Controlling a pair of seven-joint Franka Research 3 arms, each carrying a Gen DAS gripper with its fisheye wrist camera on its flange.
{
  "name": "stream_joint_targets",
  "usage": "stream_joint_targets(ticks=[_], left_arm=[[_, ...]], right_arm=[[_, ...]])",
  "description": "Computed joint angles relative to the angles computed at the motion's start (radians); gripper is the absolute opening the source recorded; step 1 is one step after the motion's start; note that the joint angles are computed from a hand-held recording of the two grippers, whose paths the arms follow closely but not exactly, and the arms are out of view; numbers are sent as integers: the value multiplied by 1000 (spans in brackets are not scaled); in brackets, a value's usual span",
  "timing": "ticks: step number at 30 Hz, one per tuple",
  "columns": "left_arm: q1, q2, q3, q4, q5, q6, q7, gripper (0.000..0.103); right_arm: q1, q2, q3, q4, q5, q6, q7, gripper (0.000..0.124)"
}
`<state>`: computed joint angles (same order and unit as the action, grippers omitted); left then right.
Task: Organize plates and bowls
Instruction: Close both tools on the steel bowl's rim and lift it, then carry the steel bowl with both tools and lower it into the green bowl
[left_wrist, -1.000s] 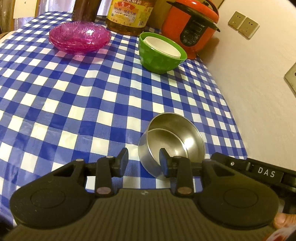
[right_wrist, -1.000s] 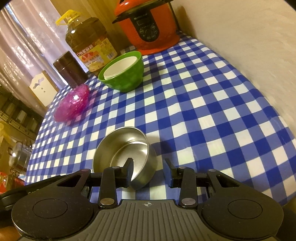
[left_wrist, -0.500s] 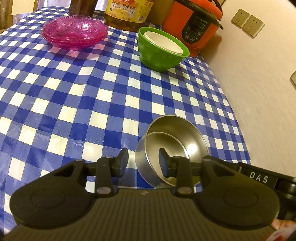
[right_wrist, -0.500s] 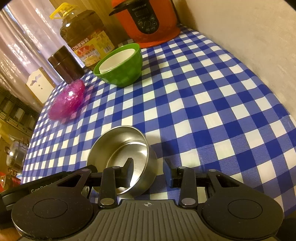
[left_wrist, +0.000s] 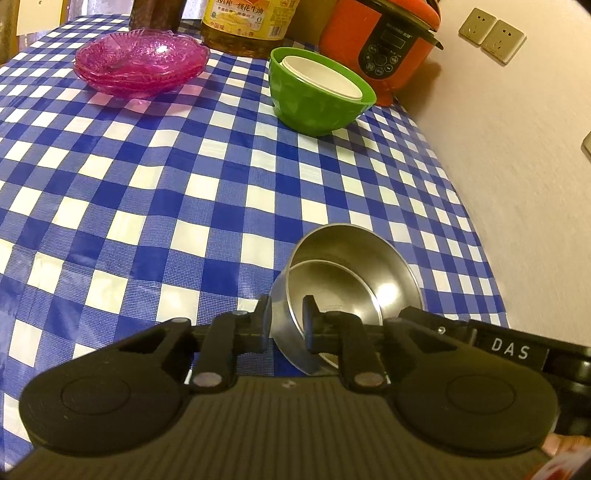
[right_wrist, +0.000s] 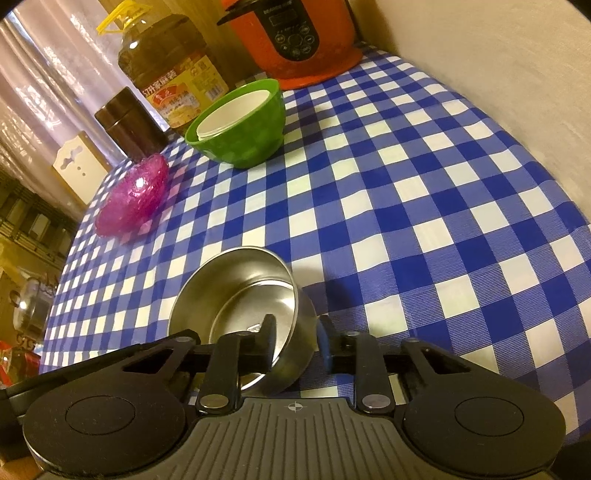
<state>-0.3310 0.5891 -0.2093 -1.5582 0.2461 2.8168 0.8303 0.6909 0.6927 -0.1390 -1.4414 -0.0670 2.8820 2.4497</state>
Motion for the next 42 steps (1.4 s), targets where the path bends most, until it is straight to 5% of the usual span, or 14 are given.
stream_joint_targets(ticks=[7,27,42], left_arm=[[-6,3,3,10,7,-8,13,11],[2,-19,-6,11,-5,-4,41,11],[-4,39,-7,155,-16,-59,77,11]], right_arm=[[-3,7,4,6,4,5,-4,11],[10,-8,-22,8,-15,7,14,10],[-10,12,-24,88,-39,-25,6,10]])
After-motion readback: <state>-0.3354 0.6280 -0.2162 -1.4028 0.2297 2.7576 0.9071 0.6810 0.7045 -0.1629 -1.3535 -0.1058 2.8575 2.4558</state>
